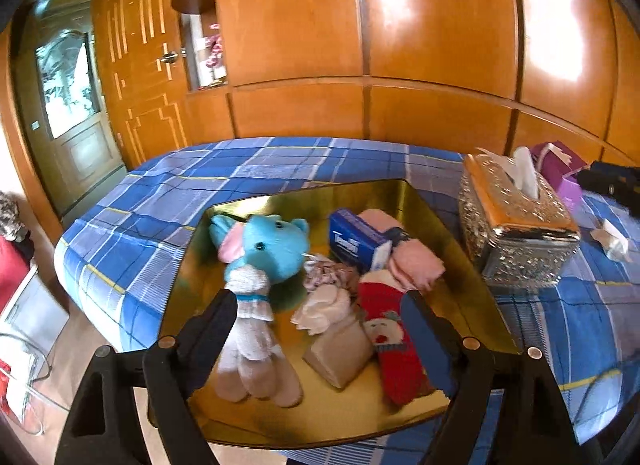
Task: Organize soft objects
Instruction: 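Move both tools back over the sponge and wipes pack on the bed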
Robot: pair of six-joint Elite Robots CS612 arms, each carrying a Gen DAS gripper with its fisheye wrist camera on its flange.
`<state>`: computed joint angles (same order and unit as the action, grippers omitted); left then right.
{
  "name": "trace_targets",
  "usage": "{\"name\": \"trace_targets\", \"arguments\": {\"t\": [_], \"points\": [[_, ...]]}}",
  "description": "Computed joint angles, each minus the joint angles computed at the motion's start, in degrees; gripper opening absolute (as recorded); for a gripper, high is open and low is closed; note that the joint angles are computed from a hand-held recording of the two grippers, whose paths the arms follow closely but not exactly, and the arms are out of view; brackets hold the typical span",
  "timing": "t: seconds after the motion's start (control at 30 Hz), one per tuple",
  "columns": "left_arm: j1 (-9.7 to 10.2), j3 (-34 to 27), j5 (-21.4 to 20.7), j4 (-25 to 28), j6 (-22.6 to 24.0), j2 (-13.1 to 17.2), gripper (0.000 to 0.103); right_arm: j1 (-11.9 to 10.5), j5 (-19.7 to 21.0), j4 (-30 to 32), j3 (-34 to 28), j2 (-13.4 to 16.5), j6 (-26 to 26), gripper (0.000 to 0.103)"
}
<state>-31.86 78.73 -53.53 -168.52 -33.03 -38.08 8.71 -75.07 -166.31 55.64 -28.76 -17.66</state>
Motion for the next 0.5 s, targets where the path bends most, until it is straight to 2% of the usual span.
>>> {"name": "trace_targets", "arguments": {"t": [0.17,0.3,0.37,0.5], "points": [[-0.29,-0.7,-1.3,-1.6,2.2,0.2,0.084,-2.3,-4.7,-1.6,0.3,-0.2,5.5,0.059],[-0.65,-1.4,-3.1,-4.9,6.3,0.3,0.084,-4.8,-8.7,-1.5,-0.1,-0.2,13.2,0.059],[-0.89,-2.1,-4.5,-6.7,9.3,0.5,0.084,-6.2,-11.4,-0.3,-0.8,0.0,18.0,0.059],[-1.33,-4.1,-9.3,-8.5,15.6,1.0,0.084,-9.6,-15.8,4.9,-2.9,1.0,32.2,0.059]]}}
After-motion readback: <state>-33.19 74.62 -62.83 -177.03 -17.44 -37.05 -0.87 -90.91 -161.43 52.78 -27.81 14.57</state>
